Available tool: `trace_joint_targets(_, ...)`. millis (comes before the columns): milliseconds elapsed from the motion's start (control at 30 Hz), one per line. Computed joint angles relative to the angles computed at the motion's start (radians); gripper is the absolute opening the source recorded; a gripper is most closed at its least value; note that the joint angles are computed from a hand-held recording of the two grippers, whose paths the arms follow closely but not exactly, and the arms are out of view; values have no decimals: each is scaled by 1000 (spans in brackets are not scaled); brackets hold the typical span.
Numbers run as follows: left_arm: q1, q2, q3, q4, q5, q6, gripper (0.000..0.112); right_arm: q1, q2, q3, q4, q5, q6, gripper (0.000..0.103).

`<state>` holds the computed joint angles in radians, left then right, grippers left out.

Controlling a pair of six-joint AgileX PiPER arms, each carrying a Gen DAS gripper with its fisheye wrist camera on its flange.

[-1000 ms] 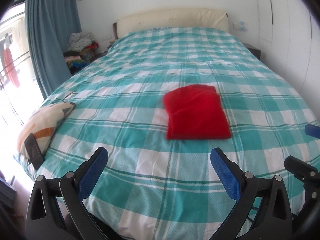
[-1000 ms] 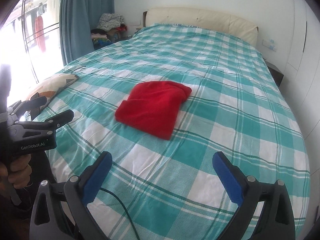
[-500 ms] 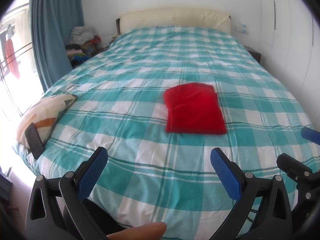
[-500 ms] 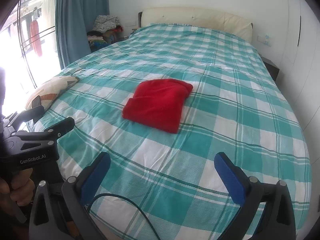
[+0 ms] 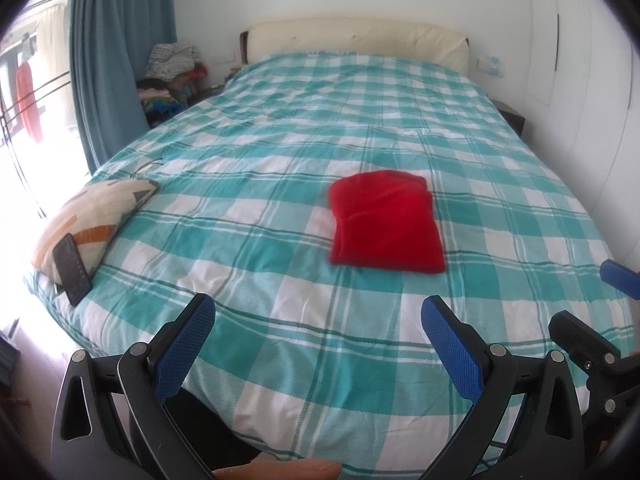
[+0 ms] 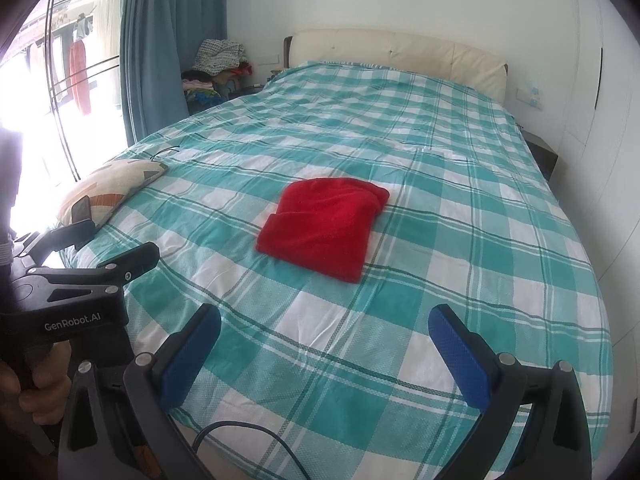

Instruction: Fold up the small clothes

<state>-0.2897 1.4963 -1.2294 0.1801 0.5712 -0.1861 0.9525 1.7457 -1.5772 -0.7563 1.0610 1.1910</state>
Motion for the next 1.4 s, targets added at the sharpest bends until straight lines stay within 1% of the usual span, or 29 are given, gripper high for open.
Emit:
trace_joint_targets(67,-6,1,1,22,2,-16,103,-2,2,2,-5,1,6,102)
trace_joint_targets(167,-5,-1,5,15,4,-10,103,-4,7,-6,0,0,1,102)
trace_joint_targets(300,-22,2,9,89,4,-75,103,-4,13,-14,7,-1,-7,102)
trace_joint_targets(400,-25,1,11,112,4,-97,103,0,22,-26,8,11,-10,102)
trace_joint_targets(533,-17,-1,8,82,4,-75,103,3,26,-32,4,19,2,102)
trace_joint_targets(667,-3,-5,-2,17,16,-17,103,5,17,-30,3,17,18,102)
trace_joint_targets(767,0,-7,-4,14,17,-13,103,9,12,-25,2,17,21,102)
trace_joint_targets(933,4,6,-20,-16,44,12,103,9,16,-25,13,25,14,102)
trace_joint_targets(1100,20,-15,6,-90,16,68,103,8,17,-21,10,39,23,102)
trace_joint_targets(1400,-8,-12,10,-51,12,47,103,2,11,-8,12,24,26,102)
